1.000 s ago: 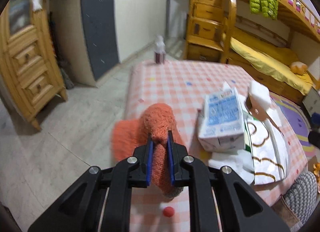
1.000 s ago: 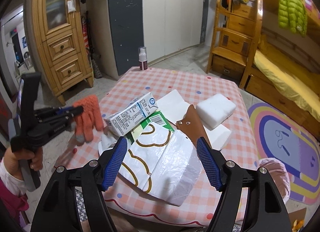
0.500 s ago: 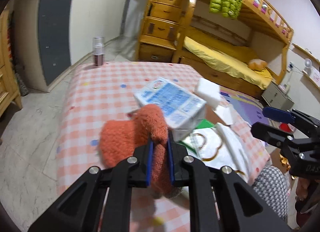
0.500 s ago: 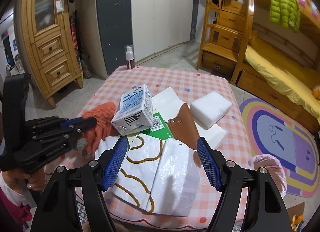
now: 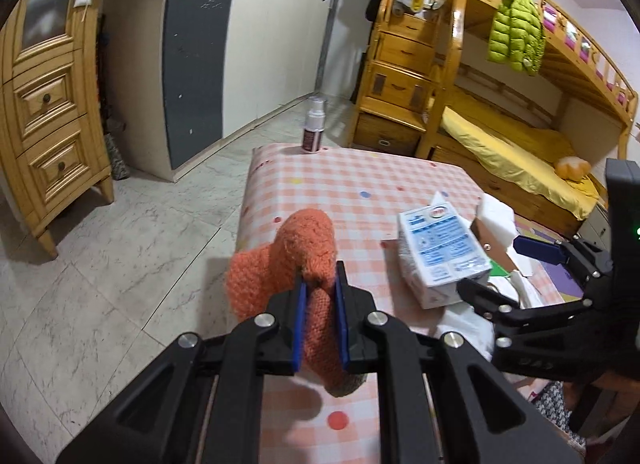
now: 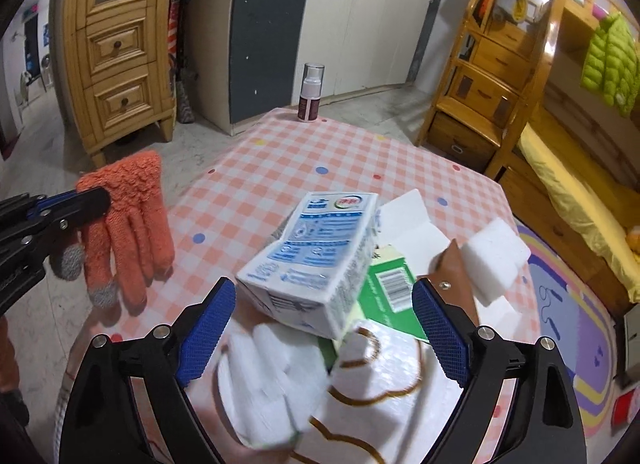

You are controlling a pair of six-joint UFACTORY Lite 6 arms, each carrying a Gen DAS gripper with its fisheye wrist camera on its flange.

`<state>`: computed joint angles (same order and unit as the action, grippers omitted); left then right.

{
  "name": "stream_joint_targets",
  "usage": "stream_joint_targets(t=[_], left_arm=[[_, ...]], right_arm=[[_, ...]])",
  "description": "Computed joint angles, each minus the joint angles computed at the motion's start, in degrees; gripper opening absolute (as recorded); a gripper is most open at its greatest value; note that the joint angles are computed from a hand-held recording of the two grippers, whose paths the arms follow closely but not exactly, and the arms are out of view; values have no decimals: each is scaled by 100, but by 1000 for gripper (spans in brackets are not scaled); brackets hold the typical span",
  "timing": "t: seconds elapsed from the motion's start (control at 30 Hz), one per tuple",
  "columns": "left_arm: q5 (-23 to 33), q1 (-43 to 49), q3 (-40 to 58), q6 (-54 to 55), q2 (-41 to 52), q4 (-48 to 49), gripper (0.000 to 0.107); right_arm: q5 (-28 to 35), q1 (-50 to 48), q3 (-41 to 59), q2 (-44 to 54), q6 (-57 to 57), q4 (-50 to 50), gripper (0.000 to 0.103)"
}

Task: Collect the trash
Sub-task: 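Grasp the white milk carton with the right tool while the left tool holds the glove, then carry glove and carton over the pink bin and open both tools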

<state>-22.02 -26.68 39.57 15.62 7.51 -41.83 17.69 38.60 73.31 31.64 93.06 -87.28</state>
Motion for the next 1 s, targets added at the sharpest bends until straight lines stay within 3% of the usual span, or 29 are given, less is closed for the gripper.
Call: stream_joint_targets(t=[0.27, 0.3, 0.33, 0.47, 0.77, 1.0], left_arm=[[-13, 406, -255, -855, -60, 894, 11], [-20, 431, -277, -1073, -47, 1084, 11], [-30, 418, -284, -1145, -37, 1142, 11], [2, 373, -276, -998, -125, 1076, 11], [73, -440, 100, 1068, -706, -703, 11], [100, -1648, 1280, 2562, -199, -1977, 11]], right_arm=[[1104, 442, 1295, 1242, -740, 912, 89], [1183, 459, 1304, 1255, -696, 859, 87], [1161, 459, 1260, 1225, -639, 806, 74], [941, 375, 932, 903, -365, 488, 71], [65, -336, -1427, -2020, 2047, -1886, 71], [-497, -1619, -3439, -4478, 2484, -2568, 71]])
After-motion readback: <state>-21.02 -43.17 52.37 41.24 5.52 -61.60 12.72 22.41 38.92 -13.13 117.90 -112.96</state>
